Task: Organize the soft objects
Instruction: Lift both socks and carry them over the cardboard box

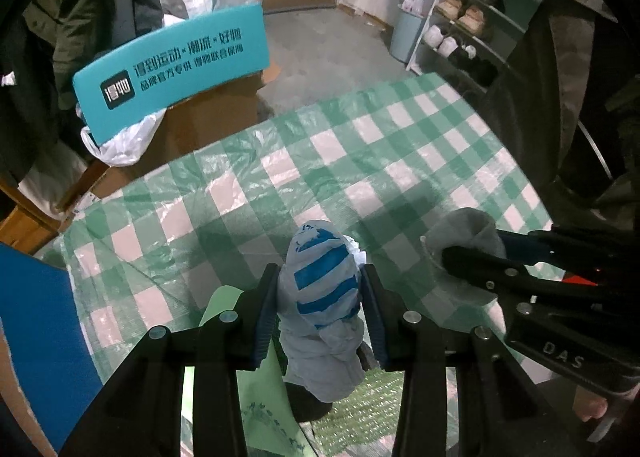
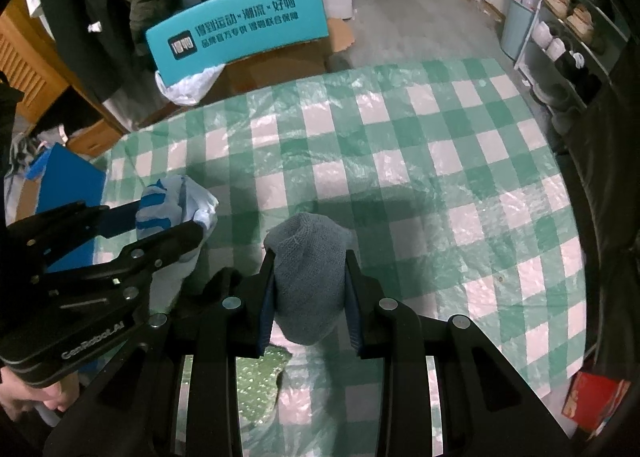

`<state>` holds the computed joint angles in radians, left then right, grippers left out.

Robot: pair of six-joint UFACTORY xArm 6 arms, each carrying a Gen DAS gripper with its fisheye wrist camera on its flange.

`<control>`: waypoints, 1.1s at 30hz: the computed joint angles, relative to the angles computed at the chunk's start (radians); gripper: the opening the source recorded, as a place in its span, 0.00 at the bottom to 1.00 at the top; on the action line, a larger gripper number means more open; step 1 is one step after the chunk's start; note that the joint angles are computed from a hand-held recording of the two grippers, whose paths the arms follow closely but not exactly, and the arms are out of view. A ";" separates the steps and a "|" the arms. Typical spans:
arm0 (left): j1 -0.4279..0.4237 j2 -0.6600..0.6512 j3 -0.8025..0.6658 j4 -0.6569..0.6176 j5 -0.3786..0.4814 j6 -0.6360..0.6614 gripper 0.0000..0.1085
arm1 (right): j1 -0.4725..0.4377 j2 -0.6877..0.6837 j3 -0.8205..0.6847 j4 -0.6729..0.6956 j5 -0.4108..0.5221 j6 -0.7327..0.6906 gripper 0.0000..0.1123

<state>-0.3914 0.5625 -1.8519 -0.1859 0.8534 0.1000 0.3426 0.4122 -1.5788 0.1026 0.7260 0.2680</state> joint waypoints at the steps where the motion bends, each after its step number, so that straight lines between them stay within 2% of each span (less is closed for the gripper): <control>1: 0.002 -0.011 0.008 -0.006 -0.002 0.002 0.37 | 0.001 -0.005 0.002 -0.002 -0.002 0.002 0.25; 33: 0.127 -0.365 0.370 -0.039 -0.066 -0.007 0.37 | 0.113 -0.084 -0.012 -0.047 0.000 -0.004 0.25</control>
